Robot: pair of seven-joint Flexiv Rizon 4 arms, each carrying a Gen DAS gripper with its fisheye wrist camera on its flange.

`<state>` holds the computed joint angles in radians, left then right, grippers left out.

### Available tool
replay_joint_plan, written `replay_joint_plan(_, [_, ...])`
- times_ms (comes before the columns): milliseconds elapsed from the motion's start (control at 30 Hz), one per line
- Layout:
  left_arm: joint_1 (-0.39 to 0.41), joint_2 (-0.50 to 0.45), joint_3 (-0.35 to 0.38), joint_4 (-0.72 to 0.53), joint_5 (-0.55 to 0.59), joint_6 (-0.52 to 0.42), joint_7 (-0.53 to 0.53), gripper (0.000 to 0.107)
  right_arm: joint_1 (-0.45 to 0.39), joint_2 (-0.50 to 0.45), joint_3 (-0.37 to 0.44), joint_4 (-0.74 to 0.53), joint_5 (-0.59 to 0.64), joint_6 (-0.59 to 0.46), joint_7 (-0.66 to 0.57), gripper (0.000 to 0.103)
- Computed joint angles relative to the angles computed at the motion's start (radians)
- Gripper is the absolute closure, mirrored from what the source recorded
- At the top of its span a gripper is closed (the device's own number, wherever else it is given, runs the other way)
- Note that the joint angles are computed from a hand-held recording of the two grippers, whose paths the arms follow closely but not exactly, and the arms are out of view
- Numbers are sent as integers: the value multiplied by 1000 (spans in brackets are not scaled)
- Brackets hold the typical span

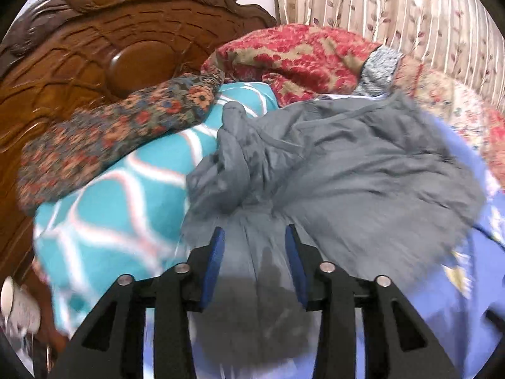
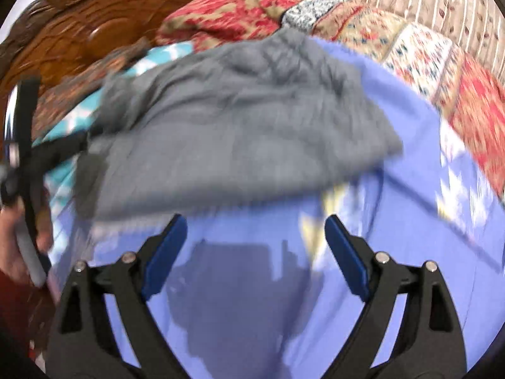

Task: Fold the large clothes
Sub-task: 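Release the grey jacket and pull both grippers back from the bundle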

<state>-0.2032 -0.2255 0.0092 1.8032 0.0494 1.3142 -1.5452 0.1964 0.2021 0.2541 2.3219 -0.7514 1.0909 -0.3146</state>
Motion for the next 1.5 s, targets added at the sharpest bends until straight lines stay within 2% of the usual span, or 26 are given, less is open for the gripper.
replay_joint_plan(133, [-2,188,-30,213,-111,-7,36,33,76,178,110,108,134,-120,81,18])
replay_joint_plan(200, [-18,282,-35,314,-112,-8,21,28,113,254,140,140,202,-175,92,18])
replay_joint_plan(300, [-35,387,-37,422,-146,-29,15,25,172,391,211,157,295,-325,124,18])
replay_joint_plan(400, [-25,495,-55,501,-107,-69,-37,24,221,502,259,163,366,-437,155,18])
replay_joint_plan(533, [-8,614,-90,557,-48,-133,-85,18,262,602,309,154,417,-531,193,18])
replay_joint_plan(767, [-32,812,-103,634,-13,-183,-105,4,319,687,396,108,462,-666,252,18])
replay_joint_plan(1033, [-47,970,-146,671,14,-252,-122,0,404,752,469,98,553,-755,357,17])
replay_joint_plan(1233, [-51,1028,-182,682,51,-322,-131,0,437,789,488,102,587,-795,426,16])
replay_joint_plan(1500, [-101,1063,-180,692,48,-418,-110,0,455,828,501,95,598,-855,454,13])
